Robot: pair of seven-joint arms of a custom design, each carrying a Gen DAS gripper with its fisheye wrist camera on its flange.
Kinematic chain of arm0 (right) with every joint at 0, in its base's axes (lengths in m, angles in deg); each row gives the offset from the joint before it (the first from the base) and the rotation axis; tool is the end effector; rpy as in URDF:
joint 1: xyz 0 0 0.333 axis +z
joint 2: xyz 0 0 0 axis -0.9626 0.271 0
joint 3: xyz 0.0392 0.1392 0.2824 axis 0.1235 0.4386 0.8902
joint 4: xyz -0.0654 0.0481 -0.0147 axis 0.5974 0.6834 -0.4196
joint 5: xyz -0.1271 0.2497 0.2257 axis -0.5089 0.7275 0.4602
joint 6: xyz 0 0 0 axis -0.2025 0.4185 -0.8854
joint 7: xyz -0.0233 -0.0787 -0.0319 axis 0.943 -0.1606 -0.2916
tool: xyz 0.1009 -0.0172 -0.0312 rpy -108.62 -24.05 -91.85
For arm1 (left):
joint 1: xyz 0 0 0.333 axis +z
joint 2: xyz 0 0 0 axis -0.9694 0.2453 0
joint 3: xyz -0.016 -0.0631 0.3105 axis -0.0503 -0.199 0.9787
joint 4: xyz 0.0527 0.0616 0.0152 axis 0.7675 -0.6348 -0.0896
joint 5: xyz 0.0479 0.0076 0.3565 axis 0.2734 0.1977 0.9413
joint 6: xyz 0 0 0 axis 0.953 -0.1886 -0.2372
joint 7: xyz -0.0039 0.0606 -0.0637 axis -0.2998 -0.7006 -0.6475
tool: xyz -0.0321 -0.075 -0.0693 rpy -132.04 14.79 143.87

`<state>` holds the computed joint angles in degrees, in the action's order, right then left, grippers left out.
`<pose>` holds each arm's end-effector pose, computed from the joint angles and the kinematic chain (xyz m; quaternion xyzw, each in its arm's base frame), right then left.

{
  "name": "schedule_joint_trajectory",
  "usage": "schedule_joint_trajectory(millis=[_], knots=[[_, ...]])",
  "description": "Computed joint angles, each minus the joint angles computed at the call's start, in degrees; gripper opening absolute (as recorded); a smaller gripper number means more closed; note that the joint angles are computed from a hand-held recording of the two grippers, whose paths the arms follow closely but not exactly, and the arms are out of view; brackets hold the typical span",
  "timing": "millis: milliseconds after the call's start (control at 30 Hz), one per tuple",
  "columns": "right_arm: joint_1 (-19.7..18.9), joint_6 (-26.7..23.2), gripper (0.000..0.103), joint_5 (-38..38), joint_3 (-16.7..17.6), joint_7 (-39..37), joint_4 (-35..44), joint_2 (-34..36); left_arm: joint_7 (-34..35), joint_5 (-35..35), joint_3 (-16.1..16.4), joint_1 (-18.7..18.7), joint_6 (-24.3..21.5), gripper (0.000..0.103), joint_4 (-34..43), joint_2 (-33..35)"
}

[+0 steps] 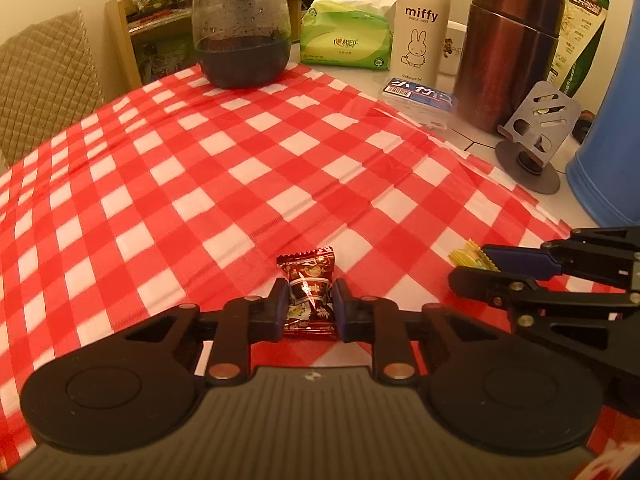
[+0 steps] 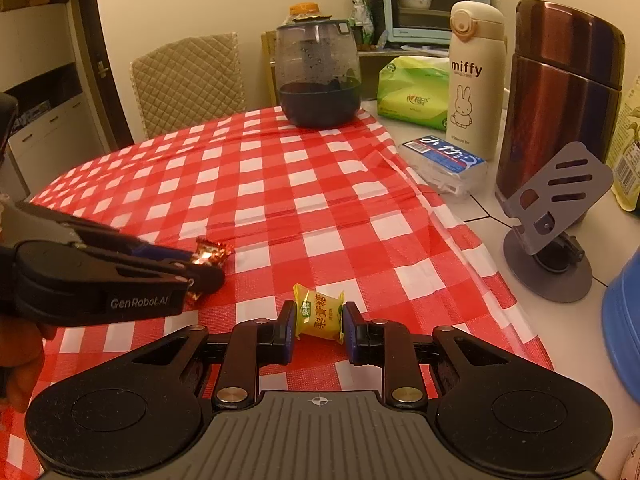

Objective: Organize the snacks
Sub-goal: 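Grasp the yellow candy with the right tool while the left grasps the red candy, then carry the red and yellow candies over the orange tray with both tools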

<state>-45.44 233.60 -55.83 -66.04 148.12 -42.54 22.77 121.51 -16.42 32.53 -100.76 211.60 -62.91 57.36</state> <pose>0.6278 0.3526 0.2541 -0.7271 0.5417 -0.1688 0.3865 0.6651 -0.2595 0.2637 -0.5792 0.7396 -0.2697 0.2115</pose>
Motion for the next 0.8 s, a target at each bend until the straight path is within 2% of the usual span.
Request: schedule_joint_trajectory(millis=[167,333,600,733,800], knots=[[-0.6,0.2,0.025,0.0,0.9,0.0,-1.9,-1.6,-4.9,-1.3,3.0,-3.4,1.8,0.020,-6.2,-3.9],[-0.9,0.6,0.025,-0.2,1.6,-0.3,-5.3,-4.3,-10.4,-2.9,8.2,-9.2,4.8,0.020,-14.3,-8.9],[-2.3,0.9,0.025,-1.3,4.6,-1.1,-12.9,-11.8,-14.7,-6.9,21.7,-23.8,8.3,0.020,-27.7,-17.5],[-1.6,1.4,0.025,-1.5,5.0,-1.2,-17.9,-16.5,-14.8,-10.5,31.0,-34.4,9.6,0.020,-33.8,-21.1],[-1.1,1.6,0.025,-1.3,5.1,-1.1,-20.2,-19.0,-14.5,-12.9,37.3,-41.6,10.0,0.020,-36.8,-22.6]])
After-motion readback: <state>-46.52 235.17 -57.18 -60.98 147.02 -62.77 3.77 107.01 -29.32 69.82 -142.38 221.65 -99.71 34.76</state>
